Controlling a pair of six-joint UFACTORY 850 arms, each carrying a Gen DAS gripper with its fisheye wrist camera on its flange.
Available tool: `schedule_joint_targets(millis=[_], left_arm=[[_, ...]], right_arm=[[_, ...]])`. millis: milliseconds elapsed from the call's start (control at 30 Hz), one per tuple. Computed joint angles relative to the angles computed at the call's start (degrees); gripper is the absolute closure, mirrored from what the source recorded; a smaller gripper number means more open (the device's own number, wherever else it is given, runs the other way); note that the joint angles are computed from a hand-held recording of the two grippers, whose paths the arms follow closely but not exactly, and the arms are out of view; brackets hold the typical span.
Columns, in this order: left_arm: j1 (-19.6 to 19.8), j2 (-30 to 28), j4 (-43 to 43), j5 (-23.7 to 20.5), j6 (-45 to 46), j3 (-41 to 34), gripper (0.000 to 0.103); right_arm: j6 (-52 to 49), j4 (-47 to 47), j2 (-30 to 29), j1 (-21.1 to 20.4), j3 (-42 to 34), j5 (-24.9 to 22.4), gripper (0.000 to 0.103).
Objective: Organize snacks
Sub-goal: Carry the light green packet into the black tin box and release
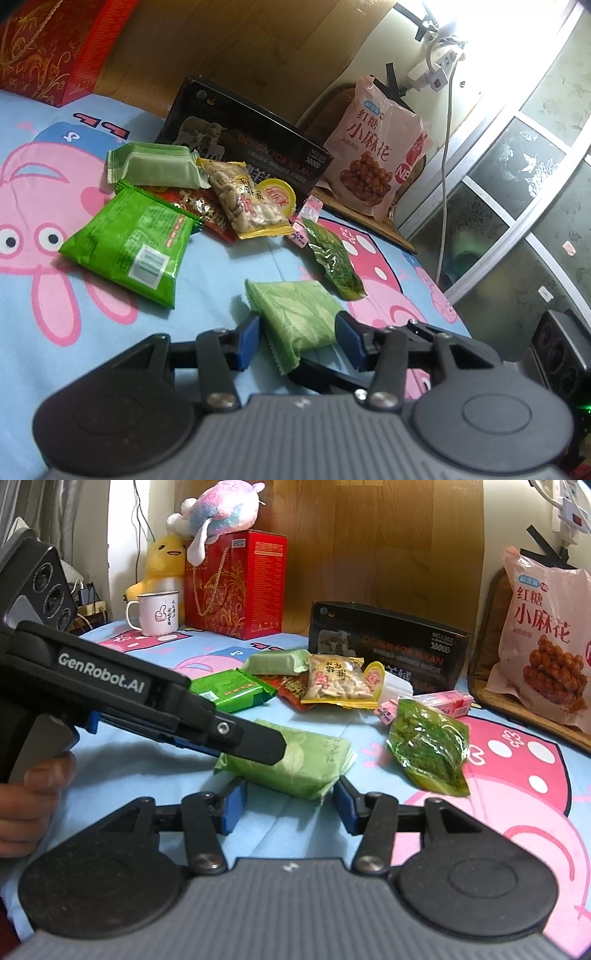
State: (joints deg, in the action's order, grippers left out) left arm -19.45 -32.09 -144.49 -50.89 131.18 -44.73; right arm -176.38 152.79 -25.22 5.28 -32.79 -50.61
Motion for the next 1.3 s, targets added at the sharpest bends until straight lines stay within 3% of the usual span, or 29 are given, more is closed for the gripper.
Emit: schedule_joint_targets(millis=[167,300,500,700,867,933,1000,1067,1133,1233,1300], left_arm=[[0.0,-0.2,0.8,-0.3,-0.2,-0.2,0.061],[-0.4,0.4,-1.3,-0.4,1.3,0.4,0.061],[0.3,3.3,-0.5,0.7,0.7,-0.4,0.061],[-0.4,3.3,-1.6,10.6,3.2,-11.9,0.061],[-1.7,-4.0,-5.9,19.6,7.5,-26.5,0.050],[-1.7,-6.9,-5.6,25.0,4.8,-31.1,0.053],[0.0,-7.1,0.2,22.3,-3.7,-30.4,0.053],[1.7,-5.6,0.4,17.0,-4.0,-26.3,0.053],[2.6,-4.1,-1.6,14.4,-2.1,-22.5,0.053],[3.4,-3.2,-1.4,13.4,-3.7,-19.2,0.053],[3.3,-2.4,-5.5,14.5,-1.2,-17.4,0.053]], right_arm=[[0.1,0.1,-0.1,0.0,0.0,-0.1,0.047],[-2.2,2.1,0.2,0.8,0.6,-1.1,0.060],[-1.5,0.7,0.9,-0.1,0.8,-5.1,0.062],[4.2,-4.3,-0.2,-2.6,-8.0,-4.4,0.062],[14.8,-9.1,-6.1,-3.7,-22.7,2.4,0.057],[13.0,-5.4,-8.9,-3.1,-27.3,5.5,0.050],[12.9,-2.8,-10.0,-3.1,-28.9,7.8,0.050],[18.2,-8.1,-10.3,-5.3,-27.3,3.4,0.049],[23.4,-14.7,-10.5,-7.6,-25.7,0.3,0.049],[33.5,-23.7,-12.1,-8.7,-27.1,2.0,0.050],[34.7,-24.8,-12.8,-7.8,-28.2,4.7,0.050]])
